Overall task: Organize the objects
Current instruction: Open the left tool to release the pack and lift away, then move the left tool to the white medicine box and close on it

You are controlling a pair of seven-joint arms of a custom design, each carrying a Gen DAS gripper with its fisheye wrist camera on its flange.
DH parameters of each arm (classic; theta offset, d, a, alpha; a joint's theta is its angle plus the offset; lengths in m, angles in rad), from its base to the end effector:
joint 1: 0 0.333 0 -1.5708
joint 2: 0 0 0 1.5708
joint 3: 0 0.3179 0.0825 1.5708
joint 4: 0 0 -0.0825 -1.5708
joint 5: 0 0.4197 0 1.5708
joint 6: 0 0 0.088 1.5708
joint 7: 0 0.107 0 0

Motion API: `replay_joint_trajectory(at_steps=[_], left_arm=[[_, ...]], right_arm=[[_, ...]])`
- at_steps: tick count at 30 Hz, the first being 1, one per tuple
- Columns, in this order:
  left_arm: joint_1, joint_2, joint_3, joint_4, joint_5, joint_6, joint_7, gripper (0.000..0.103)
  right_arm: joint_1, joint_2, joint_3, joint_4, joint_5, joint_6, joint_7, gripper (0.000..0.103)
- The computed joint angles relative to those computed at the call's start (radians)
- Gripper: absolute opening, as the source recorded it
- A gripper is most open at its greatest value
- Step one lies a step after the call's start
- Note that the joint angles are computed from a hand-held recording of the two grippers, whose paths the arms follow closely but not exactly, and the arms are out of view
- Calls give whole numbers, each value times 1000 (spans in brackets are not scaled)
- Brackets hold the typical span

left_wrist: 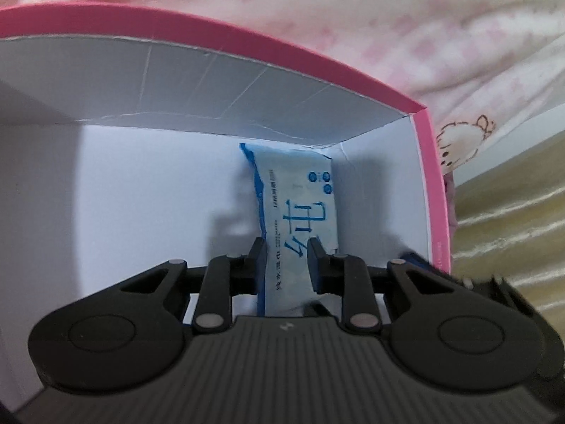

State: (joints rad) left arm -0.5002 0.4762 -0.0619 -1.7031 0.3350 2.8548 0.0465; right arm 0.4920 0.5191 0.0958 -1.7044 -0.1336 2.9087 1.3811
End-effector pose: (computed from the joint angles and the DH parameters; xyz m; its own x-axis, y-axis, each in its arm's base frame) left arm 0.6238 -0.4065 0.3756 0.4482 -0.6812 0.5789 -0.6828 -0.6788 -0.2702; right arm 0.6240 0.4132 0.3530 0.7093 -0.6822 0.1771 -0.4646 -0.6415 -0.6105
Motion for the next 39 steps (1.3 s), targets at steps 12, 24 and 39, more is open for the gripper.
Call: replay_joint_trajectory(at_steps=[12, 24, 39], left_arm=[[32, -201, -88, -66, 37, -201, 115, 40], [10, -443, -256, -99, 125, -547, 218, 57], [-33, -548, -345, -175, 74, -647, 170, 65]], right_arm=[[-307, -239, 331, -242, 544, -65, -429, 67], [-250, -605, 260, -500, 944, -176, -751, 69], [-35, -916, 28, -755, 1006, -342, -878, 74]])
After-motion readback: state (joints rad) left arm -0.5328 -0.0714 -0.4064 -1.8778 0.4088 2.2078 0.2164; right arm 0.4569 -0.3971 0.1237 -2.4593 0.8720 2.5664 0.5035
